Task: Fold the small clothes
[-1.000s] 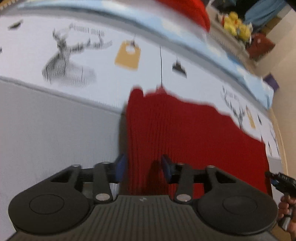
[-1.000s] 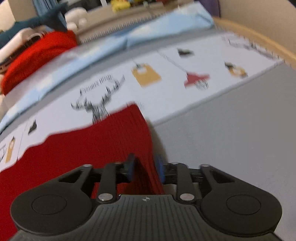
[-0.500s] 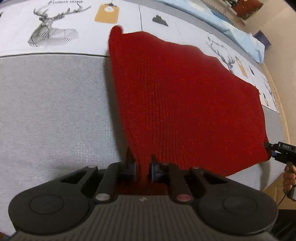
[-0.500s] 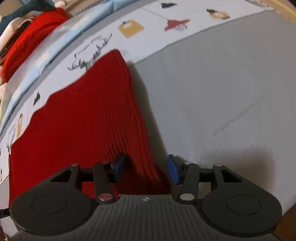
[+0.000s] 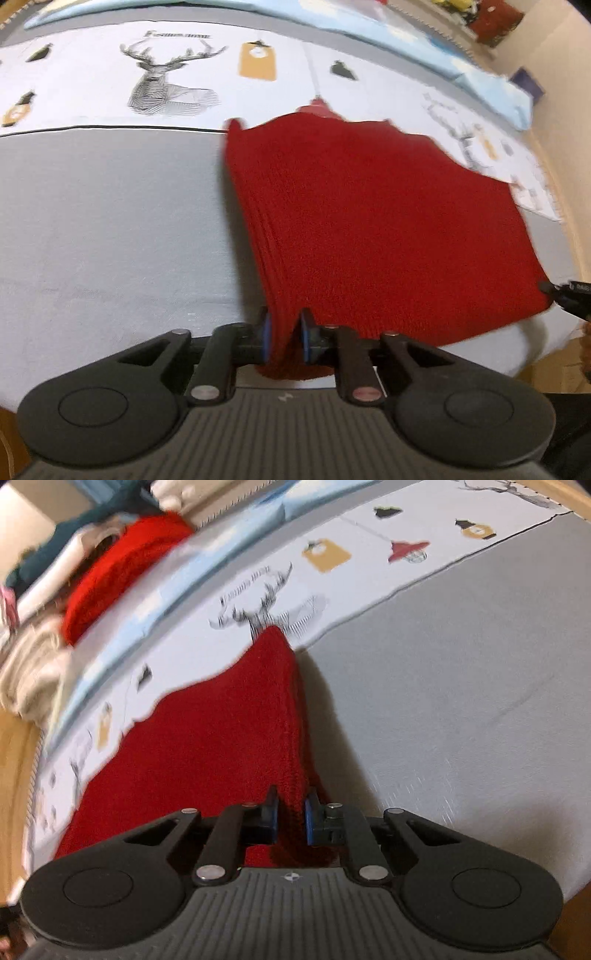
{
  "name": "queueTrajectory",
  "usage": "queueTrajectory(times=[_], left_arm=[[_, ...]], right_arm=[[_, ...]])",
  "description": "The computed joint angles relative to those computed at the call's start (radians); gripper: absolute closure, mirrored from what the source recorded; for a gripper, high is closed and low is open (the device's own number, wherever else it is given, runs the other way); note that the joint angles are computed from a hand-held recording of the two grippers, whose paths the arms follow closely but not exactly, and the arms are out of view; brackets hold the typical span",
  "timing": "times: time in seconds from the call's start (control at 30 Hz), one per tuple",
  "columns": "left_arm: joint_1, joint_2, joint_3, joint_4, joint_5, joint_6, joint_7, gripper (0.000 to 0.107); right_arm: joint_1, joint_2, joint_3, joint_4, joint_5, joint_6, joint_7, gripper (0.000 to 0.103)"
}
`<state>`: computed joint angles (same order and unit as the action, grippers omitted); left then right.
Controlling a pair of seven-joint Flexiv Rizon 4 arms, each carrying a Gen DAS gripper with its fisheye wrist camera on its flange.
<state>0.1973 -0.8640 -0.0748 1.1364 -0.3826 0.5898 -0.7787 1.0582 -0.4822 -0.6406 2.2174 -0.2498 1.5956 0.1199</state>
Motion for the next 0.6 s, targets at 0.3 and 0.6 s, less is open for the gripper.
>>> queueTrajectory(times=[0.3, 0.6], left_arm=[[-0.003, 0.031, -0.049, 0.080, -0.038, 0.086, 0.123, 0.089], [-0.103, 0.054, 0.042, 0.170, 0.160, 0.232, 0.146, 0.078]], right_arm=[[-0.119, 0.052, 0.154, -0.040, -0.107, -0.175, 0.063, 0.088], [-0.311, 0.041, 0.400, -0.168, -0.163, -0.460, -0.153, 0.066]])
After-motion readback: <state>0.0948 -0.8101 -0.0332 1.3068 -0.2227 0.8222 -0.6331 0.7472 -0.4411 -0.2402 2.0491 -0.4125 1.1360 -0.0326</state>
